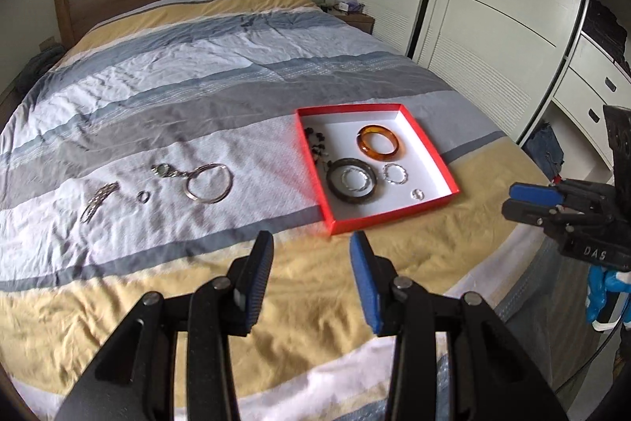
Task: Organize jewelry
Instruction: 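Lift both tools out of the box and back toward the remaining jewelry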
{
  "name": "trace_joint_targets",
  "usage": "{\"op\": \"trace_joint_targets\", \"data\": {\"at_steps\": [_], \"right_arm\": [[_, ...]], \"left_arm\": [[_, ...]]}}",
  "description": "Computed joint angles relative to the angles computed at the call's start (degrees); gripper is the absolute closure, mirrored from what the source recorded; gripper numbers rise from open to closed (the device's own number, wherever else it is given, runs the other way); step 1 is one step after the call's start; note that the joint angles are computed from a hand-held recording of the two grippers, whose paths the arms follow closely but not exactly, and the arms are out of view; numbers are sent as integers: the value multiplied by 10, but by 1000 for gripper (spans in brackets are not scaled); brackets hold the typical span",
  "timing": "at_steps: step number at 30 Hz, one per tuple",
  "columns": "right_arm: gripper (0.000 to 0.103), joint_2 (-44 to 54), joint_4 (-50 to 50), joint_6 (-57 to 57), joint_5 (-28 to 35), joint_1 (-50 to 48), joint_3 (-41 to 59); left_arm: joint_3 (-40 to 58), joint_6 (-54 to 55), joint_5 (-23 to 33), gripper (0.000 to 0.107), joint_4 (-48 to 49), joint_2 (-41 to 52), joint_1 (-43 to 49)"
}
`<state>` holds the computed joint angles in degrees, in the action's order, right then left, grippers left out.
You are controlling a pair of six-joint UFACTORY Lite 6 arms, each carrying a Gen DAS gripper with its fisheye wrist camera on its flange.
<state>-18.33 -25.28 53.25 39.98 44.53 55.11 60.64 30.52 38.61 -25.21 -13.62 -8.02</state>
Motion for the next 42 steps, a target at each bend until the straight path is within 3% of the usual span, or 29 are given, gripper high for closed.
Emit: {"op": "trace_joint_targets", "data": {"at_steps": [6, 13, 23, 28, 32, 42], "right_arm": [[68, -4, -83, 129, 78, 128, 46], [68, 50, -129, 189, 136, 222, 127], [68, 180, -147, 187, 187, 297, 279], [68, 240, -134, 168, 181, 297, 339], [68, 291, -110, 137, 141, 266, 372], [68, 489, 24, -13, 12, 131, 490]], "left_arm": [[-77, 157, 109, 69, -84, -133, 228], [-55, 329, 261, 69, -185, -134, 517], [-15, 430, 363, 69, -238, -93, 695], [-27, 457, 361, 69, -241, -84, 716], [-37, 454, 327, 69, -235, -70, 696], [-52, 384, 102, 69, -188, 70, 506]]}}
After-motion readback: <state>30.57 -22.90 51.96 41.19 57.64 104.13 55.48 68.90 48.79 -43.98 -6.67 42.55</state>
